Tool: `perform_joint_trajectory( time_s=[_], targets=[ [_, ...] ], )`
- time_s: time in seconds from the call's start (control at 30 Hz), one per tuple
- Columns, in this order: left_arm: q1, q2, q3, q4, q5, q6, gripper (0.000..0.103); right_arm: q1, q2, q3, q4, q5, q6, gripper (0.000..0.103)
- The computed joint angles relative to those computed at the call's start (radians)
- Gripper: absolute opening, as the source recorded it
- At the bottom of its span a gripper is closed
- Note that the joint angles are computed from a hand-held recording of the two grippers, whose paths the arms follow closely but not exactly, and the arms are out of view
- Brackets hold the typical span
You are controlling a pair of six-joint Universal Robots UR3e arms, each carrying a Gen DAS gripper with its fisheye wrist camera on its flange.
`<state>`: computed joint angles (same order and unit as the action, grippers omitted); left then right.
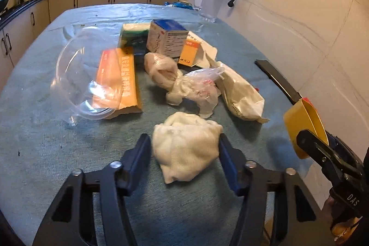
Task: Collect trash
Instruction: 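Grasp the white cloth wad with the left tool while the right tool grasps the yellow container, then carry the cloth wad and yellow container with both tools over the red basket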
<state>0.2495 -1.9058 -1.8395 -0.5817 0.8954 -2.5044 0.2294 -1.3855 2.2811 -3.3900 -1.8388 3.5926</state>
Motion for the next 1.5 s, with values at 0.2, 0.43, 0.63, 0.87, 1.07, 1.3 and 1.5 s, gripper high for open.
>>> perform_joint_trajectory(
  time_s=[0.2,0.43,0.63,0.87,1.07,1.3,1.5],
  targets=[
    [0.029,0.043,-0.061,0.058,-0.015,0.012,0.040,-0.003,0.009,-0.018,-0.002,0.015,-0.011,0.075],
    [0.110,0.128,-0.089,-0.012,-0.078,0.054,0.040,0.039,0.046,-0.113,0.038,0.013,-0.036,0.075],
    [0.197,0.215,-0.105,-0.071,-0.147,0.098,0.040,0.082,0.102,-0.241,0.095,0.026,-0.056,0.075],
    [0.308,0.231,-0.042,-0.126,-0.186,0.107,0.040,0.104,0.185,-0.430,0.186,0.100,-0.077,0.075],
    [0.418,0.159,0.056,-0.120,-0.194,0.082,0.040,0.141,0.284,-0.638,0.292,0.172,-0.108,0.075],
    [0.532,0.034,0.213,-0.123,-0.178,0.050,0.040,0.165,0.442,-0.950,0.473,0.298,-0.127,0.075],
    [0.594,-0.080,0.328,-0.103,-0.137,0.027,0.040,0.204,0.651,-1.349,0.698,0.368,-0.137,0.075]
  ],
)
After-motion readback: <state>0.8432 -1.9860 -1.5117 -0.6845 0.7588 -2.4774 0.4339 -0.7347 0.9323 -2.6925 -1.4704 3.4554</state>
